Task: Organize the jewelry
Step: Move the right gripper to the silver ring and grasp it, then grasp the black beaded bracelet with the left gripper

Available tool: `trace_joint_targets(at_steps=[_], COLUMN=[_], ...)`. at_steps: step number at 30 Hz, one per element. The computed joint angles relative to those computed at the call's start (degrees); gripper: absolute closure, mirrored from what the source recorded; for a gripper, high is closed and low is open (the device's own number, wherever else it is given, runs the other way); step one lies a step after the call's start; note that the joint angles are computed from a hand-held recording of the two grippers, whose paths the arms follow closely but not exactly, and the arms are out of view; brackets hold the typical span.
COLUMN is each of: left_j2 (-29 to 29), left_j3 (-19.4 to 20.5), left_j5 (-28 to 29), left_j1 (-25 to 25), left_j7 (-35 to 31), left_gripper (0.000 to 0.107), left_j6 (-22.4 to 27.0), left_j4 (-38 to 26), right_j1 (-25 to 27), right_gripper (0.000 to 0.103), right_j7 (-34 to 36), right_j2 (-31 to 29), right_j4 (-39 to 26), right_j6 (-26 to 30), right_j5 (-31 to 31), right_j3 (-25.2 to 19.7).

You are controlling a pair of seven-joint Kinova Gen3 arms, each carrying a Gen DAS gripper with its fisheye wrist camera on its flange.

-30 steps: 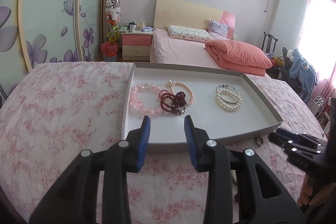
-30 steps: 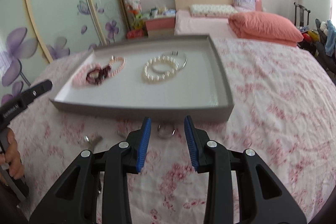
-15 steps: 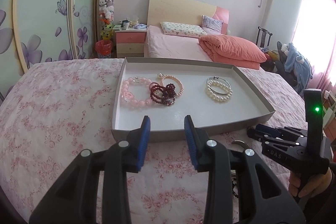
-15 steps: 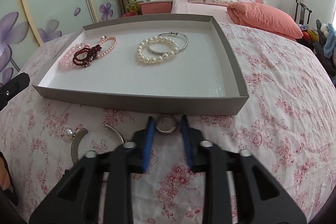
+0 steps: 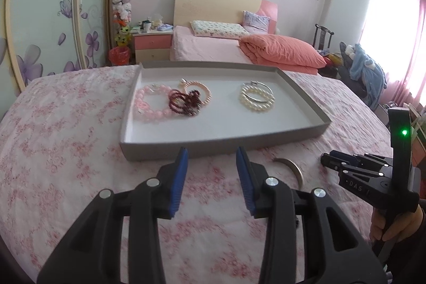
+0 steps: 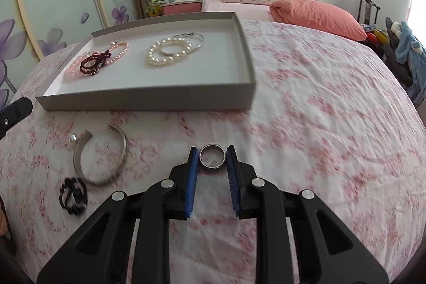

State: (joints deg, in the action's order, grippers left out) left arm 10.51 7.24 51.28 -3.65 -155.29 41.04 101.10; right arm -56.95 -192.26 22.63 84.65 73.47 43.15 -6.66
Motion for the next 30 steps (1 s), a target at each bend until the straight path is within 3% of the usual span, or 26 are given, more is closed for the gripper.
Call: trace_joint_targets(at_steps=[9,16,23,27,30], left_j2=[-0.35,1.51,2.24,1.41,0.96], left_j3=[-0.17,-0.03,0.99,0.81,1.31], left_j5=[-3.07,-9.73,-13.48,-17.17,-17.28], left_j1=[0.66,3.01,4.98,7.30,6.64], left_j7=[-0.94,2.67,5.34,7.39,6.82], left_gripper=[0.068,0.068,0.071,0.095,0.095], left_j6=[6.82,12.60,10.05,6.30,4.83], left_j4=[0.63,-1.55,-1.10,-0.30,0.61], right_j1=[-1.45,-1.69,-1.65,-1.64,-1.64], right_gripper=[0.080,0.080,0.080,0.080,0.080], right_j7=[-2.01,-2.72,-2.79,-2.83,-2.90], right_j2=[-0.59,-0.82,-0.89,-0.92,-0.92], right_j4=[0.83,1.25,1.33,1.38,1.40], right_j6=[0.84,0.87,0.85,0.82,0.76], right_j5=[0.15,0.31,0.34,0.35,0.37], right_j3=[-0.81,-1.16,-1.24,-1.24,-1.24])
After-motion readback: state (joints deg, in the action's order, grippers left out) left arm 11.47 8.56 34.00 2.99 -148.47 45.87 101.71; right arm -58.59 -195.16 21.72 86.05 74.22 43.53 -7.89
